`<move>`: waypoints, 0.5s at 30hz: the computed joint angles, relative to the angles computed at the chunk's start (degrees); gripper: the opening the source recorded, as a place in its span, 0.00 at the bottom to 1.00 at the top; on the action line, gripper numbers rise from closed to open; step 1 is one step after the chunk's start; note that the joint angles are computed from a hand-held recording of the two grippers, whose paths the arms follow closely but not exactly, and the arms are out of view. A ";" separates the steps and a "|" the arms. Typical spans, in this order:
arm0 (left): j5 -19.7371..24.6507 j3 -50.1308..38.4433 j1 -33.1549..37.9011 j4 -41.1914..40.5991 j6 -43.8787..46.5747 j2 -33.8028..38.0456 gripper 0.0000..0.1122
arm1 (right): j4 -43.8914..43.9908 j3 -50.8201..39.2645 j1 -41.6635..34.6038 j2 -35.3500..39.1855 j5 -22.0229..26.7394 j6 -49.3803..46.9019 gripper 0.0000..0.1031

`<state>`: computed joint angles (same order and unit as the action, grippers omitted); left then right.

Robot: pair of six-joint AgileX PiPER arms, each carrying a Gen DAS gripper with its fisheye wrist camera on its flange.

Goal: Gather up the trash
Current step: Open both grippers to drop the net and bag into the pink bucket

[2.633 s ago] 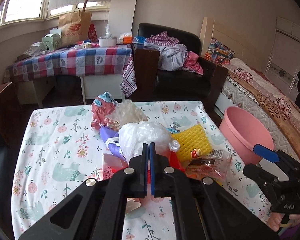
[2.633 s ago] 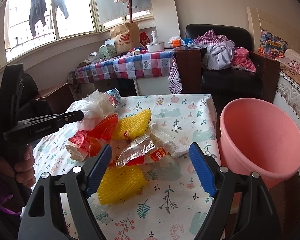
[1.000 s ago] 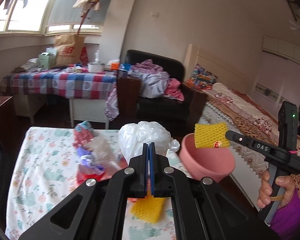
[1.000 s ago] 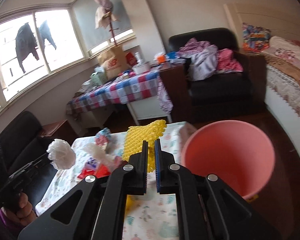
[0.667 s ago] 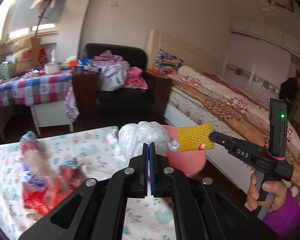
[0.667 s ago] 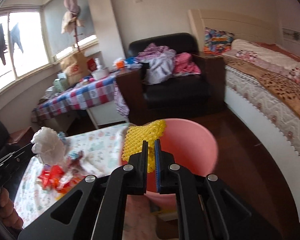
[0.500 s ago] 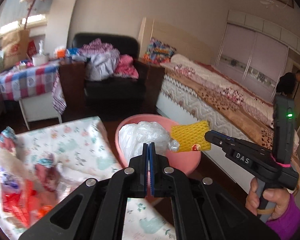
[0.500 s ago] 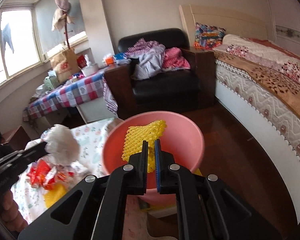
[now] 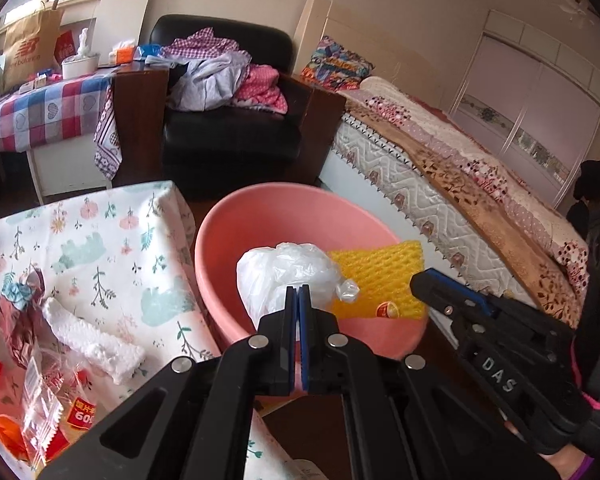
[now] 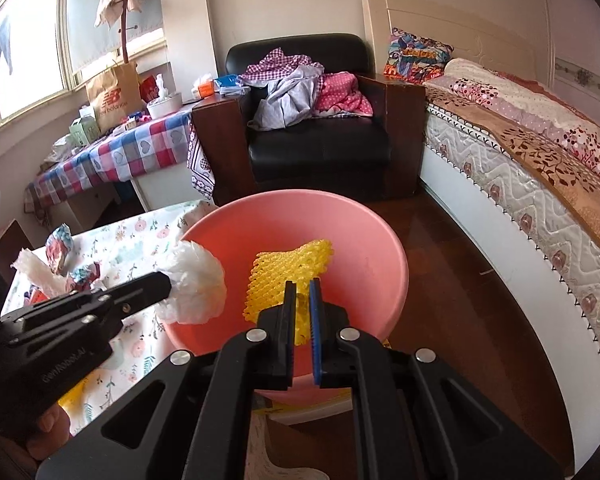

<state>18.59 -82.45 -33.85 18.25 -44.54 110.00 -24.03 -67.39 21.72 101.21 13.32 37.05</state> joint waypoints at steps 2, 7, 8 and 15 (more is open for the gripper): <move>0.19 -0.02 0.04 -0.49 0.46 0.45 0.01 | -0.07 -0.19 0.37 0.36 0.01 0.66 0.07; -1.11 2.09 0.50 1.72 -1.29 -1.26 0.08 | 1.00 -0.78 1.20 0.16 0.80 0.03 0.21; -1.65 2.76 0.76 0.83 -0.35 -1.95 0.15 | -1.12 -0.58 1.57 -0.19 0.83 2.29 0.28; -6.45 10.05 3.26 0.52 0.60 -10.38 0.28 | -10.24 -1.19 3.59 -2.72 4.04 11.94 0.32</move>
<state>12.14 -72.40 -30.59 18.77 -43.94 99.62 -34.28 -68.58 25.31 98.49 17.35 48.99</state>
